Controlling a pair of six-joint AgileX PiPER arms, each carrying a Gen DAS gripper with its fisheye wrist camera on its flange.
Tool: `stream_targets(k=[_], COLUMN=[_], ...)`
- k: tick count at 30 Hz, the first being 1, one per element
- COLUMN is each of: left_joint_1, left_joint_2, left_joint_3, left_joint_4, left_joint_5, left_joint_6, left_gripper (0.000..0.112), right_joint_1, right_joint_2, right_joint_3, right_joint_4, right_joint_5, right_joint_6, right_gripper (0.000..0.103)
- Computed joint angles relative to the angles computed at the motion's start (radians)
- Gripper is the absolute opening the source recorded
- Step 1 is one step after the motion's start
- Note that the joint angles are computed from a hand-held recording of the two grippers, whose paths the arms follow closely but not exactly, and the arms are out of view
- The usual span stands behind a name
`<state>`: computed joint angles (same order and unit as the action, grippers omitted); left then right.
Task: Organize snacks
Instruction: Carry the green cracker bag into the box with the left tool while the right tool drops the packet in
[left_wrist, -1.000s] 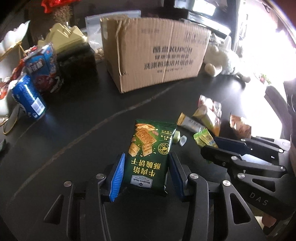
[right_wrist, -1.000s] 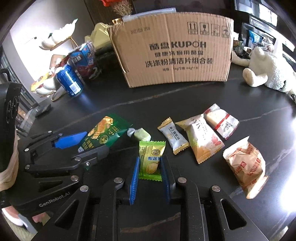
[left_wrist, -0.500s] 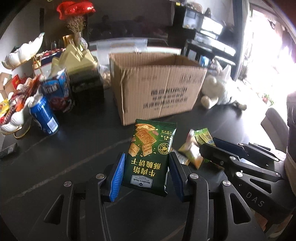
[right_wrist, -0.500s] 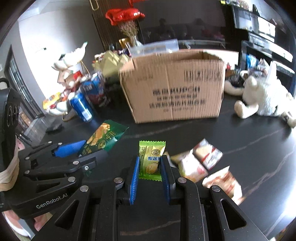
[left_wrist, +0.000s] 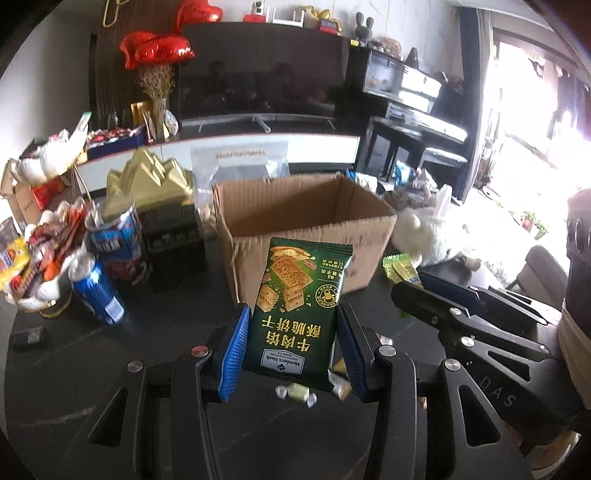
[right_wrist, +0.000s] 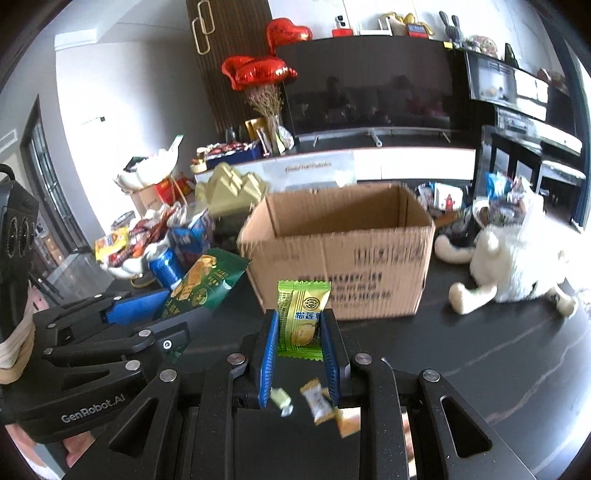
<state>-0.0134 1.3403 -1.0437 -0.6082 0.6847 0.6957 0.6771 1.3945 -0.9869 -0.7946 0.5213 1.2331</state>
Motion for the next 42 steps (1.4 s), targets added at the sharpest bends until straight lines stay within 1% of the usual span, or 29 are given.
stream_targets(k=[3, 8, 11, 12, 13, 16, 20, 25, 28, 30, 32, 33, 36, 39, 42], left_joint_1=[-0.029, -0.061, -0.063, -0.066, -0.073, -0.094, -0.109, -0.118, -0.127, -0.134, -0.142, -0.143, -0.148, -0.15, -0.153], left_joint_2=[0.042, 0.126, 0.206, 0.228, 0.255, 0.32, 0.408, 0.516, 0.569, 0.576, 0.572, 0.564, 0.52, 0.457, 0.396], left_joint_3=[-0.078, -0.206, -0.309, -0.339, -0.368, -0.45, -0.567, -0.696, -0.747, -0.744, -0.726, -0.712, -0.642, -0.566, -0.512], left_joint_4=[0.048, 0.094, 0.083, 0.087, 0.099, 0.163, 0.227, 0.253, 0.266, 0.289, 0.318, 0.321, 0.342, 0.331, 0.342], left_joint_5=[0.002, 0.017, 0.065, 0.074, 0.072, 0.068, 0.09, 0.132, 0.155, 0.137, 0.116, 0.106, 0.054, 0.021, 0.006], left_joint_6=[-0.074, -0.157, -0.19, -0.203, -0.221, -0.281, -0.335, -0.376, -0.386, -0.404, -0.423, -0.423, -0.432, -0.415, -0.418], left_gripper=[0.046, 0.046, 0.046, 0.046, 0.046, 0.046, 0.046, 0.046, 0.047, 0.048, 0.054, 0.054, 0.054, 0.055, 0.057], right_joint_1=[-0.041, -0.132, -0.184, -0.196, -0.22, -0.255, -0.288, -0.328, -0.345, -0.357, -0.363, -0.364, -0.368, -0.366, -0.356], right_joint_2=[0.012, 0.062, 0.104, 0.114, 0.136, 0.185, 0.252, 0.331, 0.377, 0.391, 0.392, 0.394, 0.379, 0.35, 0.31], right_joint_3=[-0.047, -0.152, -0.222, -0.236, -0.267, -0.329, -0.409, -0.485, -0.527, -0.53, -0.52, -0.518, -0.485, -0.444, -0.407], right_joint_4=[0.042, 0.167, 0.235, 0.256, 0.306, 0.344, 0.384, 0.479, 0.503, 0.498, 0.482, 0.467, 0.45, 0.462, 0.468], right_joint_5=[-0.006, -0.035, -0.041, -0.043, -0.046, -0.043, -0.032, -0.032, -0.026, -0.033, -0.039, -0.036, -0.042, -0.053, -0.053], right_joint_6=[-0.082, -0.275, -0.374, -0.398, -0.457, -0.517, -0.605, -0.732, -0.781, -0.778, -0.762, -0.747, -0.731, -0.738, -0.743], right_gripper=[0.024, 0.024, 0.024, 0.024, 0.024, 0.024, 0.024, 0.024, 0.025, 0.027, 0.027, 0.027, 0.031, 0.032, 0.032])
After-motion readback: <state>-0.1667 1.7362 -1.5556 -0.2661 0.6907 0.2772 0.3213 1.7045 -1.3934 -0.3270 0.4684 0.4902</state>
